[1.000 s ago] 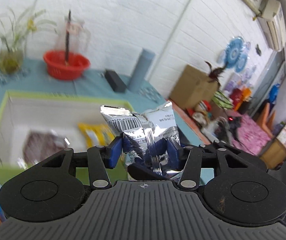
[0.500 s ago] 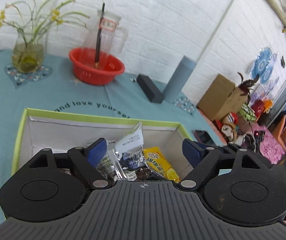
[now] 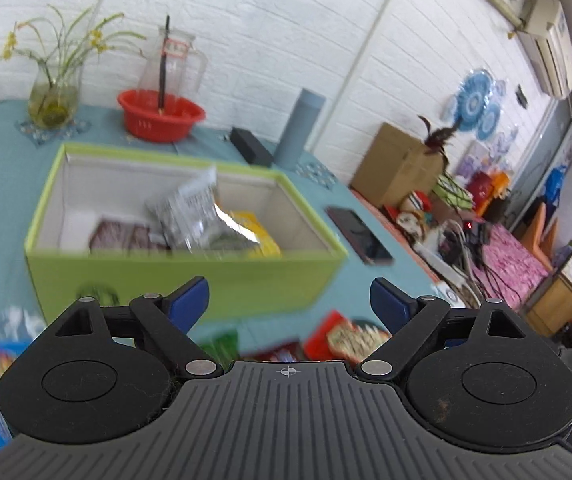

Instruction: Organize snacks

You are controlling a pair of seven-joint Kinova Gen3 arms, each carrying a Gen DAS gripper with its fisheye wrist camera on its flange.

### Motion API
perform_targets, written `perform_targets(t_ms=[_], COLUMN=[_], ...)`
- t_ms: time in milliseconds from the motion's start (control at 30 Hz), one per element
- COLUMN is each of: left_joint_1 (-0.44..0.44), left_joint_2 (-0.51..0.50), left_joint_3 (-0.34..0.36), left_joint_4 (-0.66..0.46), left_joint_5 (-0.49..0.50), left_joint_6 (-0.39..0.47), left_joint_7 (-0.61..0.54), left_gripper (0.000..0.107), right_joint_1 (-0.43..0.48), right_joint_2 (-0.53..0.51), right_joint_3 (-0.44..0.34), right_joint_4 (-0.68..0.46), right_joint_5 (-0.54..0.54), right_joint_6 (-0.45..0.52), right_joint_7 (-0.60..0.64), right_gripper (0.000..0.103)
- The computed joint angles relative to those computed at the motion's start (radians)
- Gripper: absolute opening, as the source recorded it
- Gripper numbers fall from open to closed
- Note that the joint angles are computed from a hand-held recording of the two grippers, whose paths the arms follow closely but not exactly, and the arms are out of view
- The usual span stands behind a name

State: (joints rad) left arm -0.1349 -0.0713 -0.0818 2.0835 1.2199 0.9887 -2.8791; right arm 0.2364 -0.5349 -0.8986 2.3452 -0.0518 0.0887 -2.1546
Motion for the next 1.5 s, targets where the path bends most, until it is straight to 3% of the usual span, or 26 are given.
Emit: perform_targets(t_ms=[133,300,400,433,467,500,600,700,800,867,933,1233,1433,1500], left_joint_1=[-0.011,-0.021,-0.002,0.006,0.012,0.016,0.025,0.039,0.049,0.054,0.059,0.083,0.088,0.091], left_joint_2=[-0.055,-0.085,-0.08,-0.073,-0.064,-0.05,-0.053,-0.063,-0.096,-0.127,-0.155,-0.134,-0.089,-0.066], left_joint_3=[-0.024,-0.046,-0.018,-0.011,-0.009,-0.013,-0.004,0.003,0.008,0.009,-0.001,-0.018,-0.019,-0.003], left_joint_4=[0.11,0.181,0.17,0.163,0.156,0.151,0.158,0.183,0.212,0.224,0.231,0.214,0.169,0.144], left_joint_5=[-0.055,-0.136,-0.173,-0.184,-0.193,-0.197,-0.231,-0.253,-0.244,-0.238,-0.237,-0.255,-0.213,-0.212], left_joint_6=[0.037,0.087,0.055,0.05,0.056,0.075,0.097,0.117,0.087,0.048,0.022,0.008,0.063,0.07], left_joint_7=[0.021,0.073,0.114,0.129,0.14,0.134,0.137,0.127,0.133,0.159,0.167,0.196,0.125,0.104], left_gripper=[0.077,0.075,0.065,0.055,0.039,0.032,0.024,0.028,0.037,0.058,0.064,0.066,0.068,0.068], right_joint_1=[0.011,0.06,0.117,0.132,0.138,0.131,0.087,-0.004,-0.008,0.013,0.033,0.137,0.124,0.106], right_joint_2=[-0.096,-0.086,-0.056,-0.037,-0.023,-0.016,-0.083,-0.115,-0.167,-0.204,-0.233,-0.335,-0.28,-0.295], right_joint_3=[-0.114,-0.231,-0.296,-0.314,-0.326,-0.331,-0.32,-0.262,-0.261,-0.26,-0.267,-0.362,-0.309,-0.286], right_joint_4=[0.042,0.061,0.055,0.052,0.047,0.042,0.028,0.043,0.04,0.028,0.025,0.032,-0.008,0.003], right_joint_5=[-0.097,-0.129,-0.111,-0.102,-0.094,-0.09,-0.104,-0.14,-0.154,-0.164,-0.178,-0.261,-0.262,-0.299], right_joint_6=[0.063,0.073,0.041,0.028,0.025,0.03,0.104,0.16,0.216,0.258,0.277,0.255,0.324,0.305], right_joint_7=[-0.114,-0.183,-0.173,-0.162,-0.152,-0.146,-0.154,-0.179,-0.202,-0.217,-0.228,-0.242,-0.198,-0.203], right_gripper=[0.1,0.1,0.1,0.1,0.1,0.1,0.1,0.1,0.1,0.1,0.101,0.102,0.102,0.102])
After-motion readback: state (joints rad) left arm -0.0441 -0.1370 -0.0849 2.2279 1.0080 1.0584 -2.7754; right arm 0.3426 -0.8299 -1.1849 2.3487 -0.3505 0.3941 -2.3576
